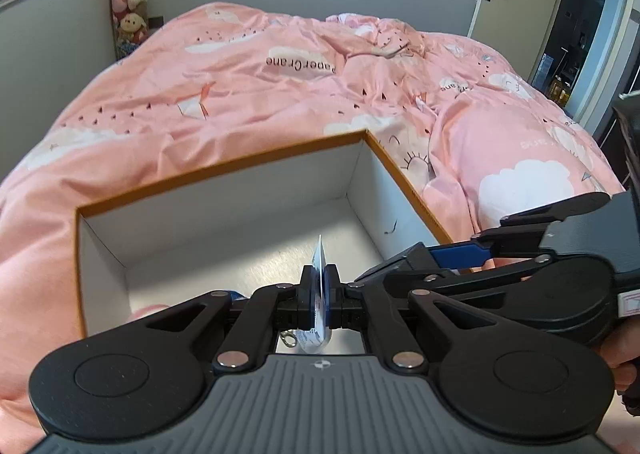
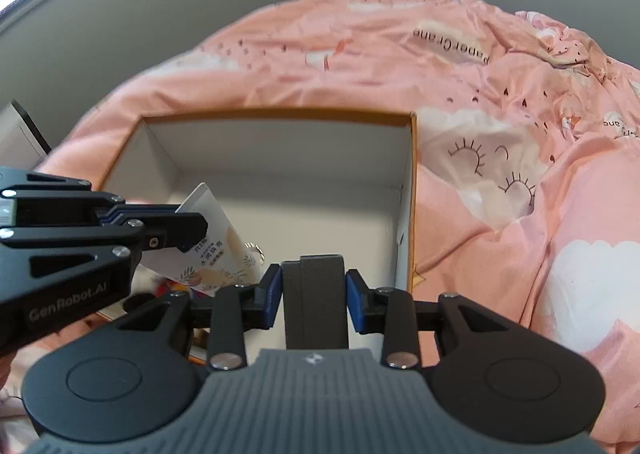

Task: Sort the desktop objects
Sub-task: 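Carry the white tube and grey box over the orange box, then release the white tube with the left tool while the right tool releases the grey box inside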

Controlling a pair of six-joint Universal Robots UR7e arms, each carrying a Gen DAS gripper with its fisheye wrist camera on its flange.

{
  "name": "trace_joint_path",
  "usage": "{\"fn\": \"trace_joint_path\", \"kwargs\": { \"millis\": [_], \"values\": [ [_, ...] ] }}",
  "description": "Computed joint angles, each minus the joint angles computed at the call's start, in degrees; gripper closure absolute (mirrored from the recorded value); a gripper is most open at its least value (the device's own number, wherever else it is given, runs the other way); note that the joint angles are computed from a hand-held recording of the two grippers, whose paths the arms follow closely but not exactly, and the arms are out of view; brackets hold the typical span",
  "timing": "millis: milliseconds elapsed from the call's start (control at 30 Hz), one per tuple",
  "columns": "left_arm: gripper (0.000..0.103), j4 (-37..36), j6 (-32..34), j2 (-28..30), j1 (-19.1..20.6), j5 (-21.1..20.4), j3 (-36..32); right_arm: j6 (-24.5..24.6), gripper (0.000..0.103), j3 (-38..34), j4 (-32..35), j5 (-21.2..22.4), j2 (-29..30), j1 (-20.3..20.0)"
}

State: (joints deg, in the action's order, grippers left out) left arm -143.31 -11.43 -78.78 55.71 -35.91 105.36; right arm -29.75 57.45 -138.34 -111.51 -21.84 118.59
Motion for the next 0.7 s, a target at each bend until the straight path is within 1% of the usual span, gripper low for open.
{"fn": "trace_joint_path", "kwargs": {
  "millis": [233, 367, 500, 700],
  "values": [
    [0.099, -2.2, -1.9, -0.1, 1.9, -3.1, 1.2, -0.4, 0.067, -3.9, 3.0, -5.8, 3.6, 0.3],
    [0.099, -3.1, -3.4, 0.0, 3.0, -6.0, 1.4, -0.7, 0.067, -5.2, 3.7, -8.3, 5.0, 0.1],
    [0.099, -4.0, -5.0, 0.3, 3.6, -8.2, 1.7, -1.3, 0.067, -5.1, 3.1, -9.0, 5.3, 0.1],
    [0.099, -6.2, -6.8, 1.3, 4.1, -8.7, 2.3, 0.3, 0.066, -3.8, 2.5, -7.5, 3.8, -0.1]
  ]
}}
